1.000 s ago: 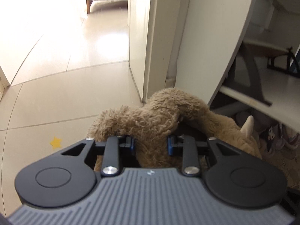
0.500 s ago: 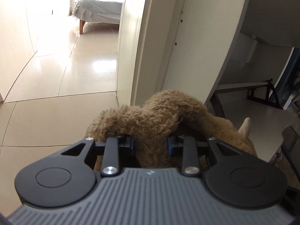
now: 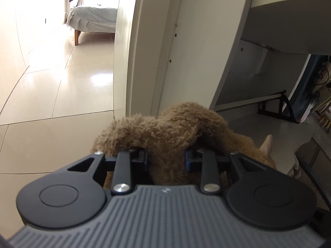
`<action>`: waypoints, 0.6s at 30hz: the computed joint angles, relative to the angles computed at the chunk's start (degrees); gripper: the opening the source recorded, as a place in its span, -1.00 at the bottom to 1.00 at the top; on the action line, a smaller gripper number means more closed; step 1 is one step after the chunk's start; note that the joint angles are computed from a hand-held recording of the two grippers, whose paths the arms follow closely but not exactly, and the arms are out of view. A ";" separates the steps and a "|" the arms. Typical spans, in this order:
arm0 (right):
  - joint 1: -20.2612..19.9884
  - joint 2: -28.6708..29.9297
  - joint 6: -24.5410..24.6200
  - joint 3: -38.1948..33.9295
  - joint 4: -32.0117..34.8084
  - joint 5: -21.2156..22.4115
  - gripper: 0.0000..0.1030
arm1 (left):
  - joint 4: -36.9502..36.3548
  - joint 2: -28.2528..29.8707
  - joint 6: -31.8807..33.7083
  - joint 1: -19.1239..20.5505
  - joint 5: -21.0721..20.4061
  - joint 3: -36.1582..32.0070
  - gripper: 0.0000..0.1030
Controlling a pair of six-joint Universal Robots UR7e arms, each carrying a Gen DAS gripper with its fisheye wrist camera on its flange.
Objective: Organize scattered shoes
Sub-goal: 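Carry both tan sheep slippers into the open cabinet compartment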
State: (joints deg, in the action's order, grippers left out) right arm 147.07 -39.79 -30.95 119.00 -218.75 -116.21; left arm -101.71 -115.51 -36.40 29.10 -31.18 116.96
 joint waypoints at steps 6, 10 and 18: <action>1.98 -1.41 -0.52 0.82 -2.58 -1.04 -0.43 | -2.17 0.92 2.12 -1.74 -0.10 -1.32 -0.45; 1.98 -3.52 -0.58 2.41 -3.37 -1.51 -0.43 | -4.65 2.05 4.26 -2.66 -0.20 -1.64 -0.45; 0.34 -6.83 -0.80 5.45 -3.28 -4.56 -0.43 | -13.81 6.61 9.26 -0.61 -5.56 0.17 -0.44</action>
